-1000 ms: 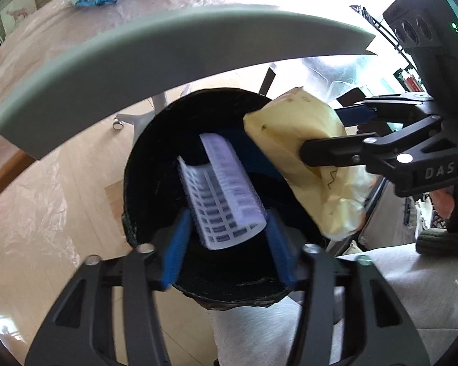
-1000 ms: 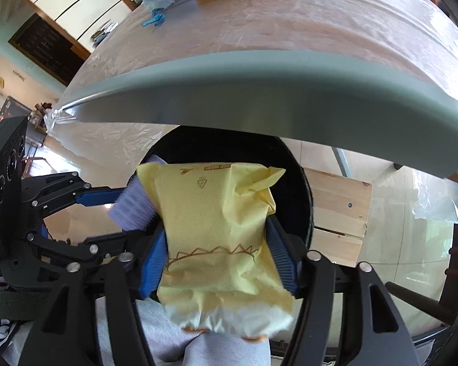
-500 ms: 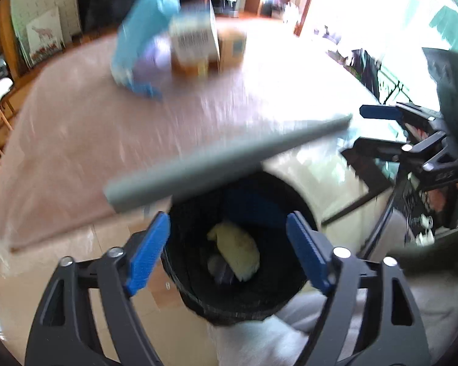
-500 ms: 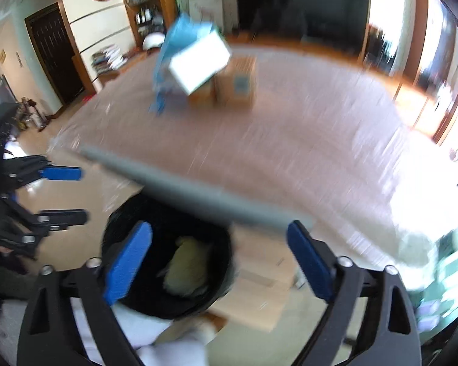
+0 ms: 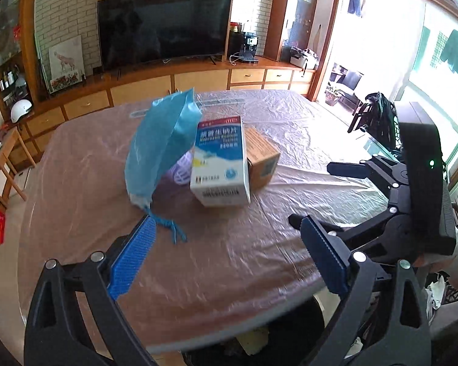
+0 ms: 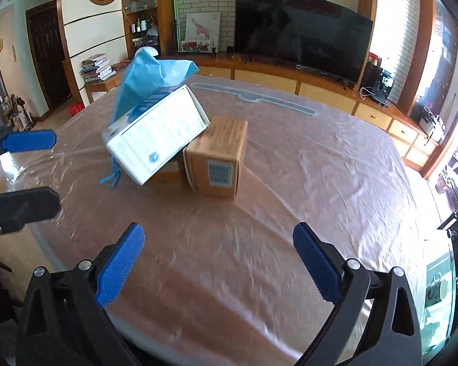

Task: Collect trash
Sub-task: 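Grasp the white Naproxen medicine box with the left gripper while the right gripper grasps the small cardboard box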

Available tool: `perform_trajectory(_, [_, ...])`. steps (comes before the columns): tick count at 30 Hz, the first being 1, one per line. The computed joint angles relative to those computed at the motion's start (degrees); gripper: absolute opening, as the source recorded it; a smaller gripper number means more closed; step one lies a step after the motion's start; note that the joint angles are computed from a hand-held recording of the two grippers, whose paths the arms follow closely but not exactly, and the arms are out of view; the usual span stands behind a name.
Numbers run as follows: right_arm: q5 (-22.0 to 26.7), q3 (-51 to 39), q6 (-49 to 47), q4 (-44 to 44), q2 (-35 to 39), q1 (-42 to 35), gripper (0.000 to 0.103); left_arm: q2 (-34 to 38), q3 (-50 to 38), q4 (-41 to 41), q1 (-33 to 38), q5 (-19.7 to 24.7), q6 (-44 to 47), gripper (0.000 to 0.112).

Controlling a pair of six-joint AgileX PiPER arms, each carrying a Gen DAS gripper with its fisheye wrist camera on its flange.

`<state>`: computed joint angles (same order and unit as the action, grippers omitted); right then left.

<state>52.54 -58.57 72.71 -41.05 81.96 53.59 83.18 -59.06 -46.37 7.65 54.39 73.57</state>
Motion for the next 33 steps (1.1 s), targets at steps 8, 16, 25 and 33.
perform_trajectory(8, [-11.23,-0.28,-7.21,5.36,2.34,-9.22,0.096,7.98,-7.62,1.39,-3.84,1.38,-5.35,0.096])
perform_trajectory(16, [-17.33,-0.78,-11.45,10.63,4.53,-13.55,0.091,13.09,-12.80,1.80,-5.64,3.30,-8.81,0.094])
perform_trajectory(25, [-18.79,-2.24,-16.50,16.38,6.32,-14.94,0.076,17.33,-15.58,3.04,-3.75,6.60,-10.51,0.079])
perform_trajectory(33, [-15.52,-5.39,-16.06,14.15,8.04,-12.93,0.078,15.14,-12.82,2.44,0.52,8.37,-9.11,0.079])
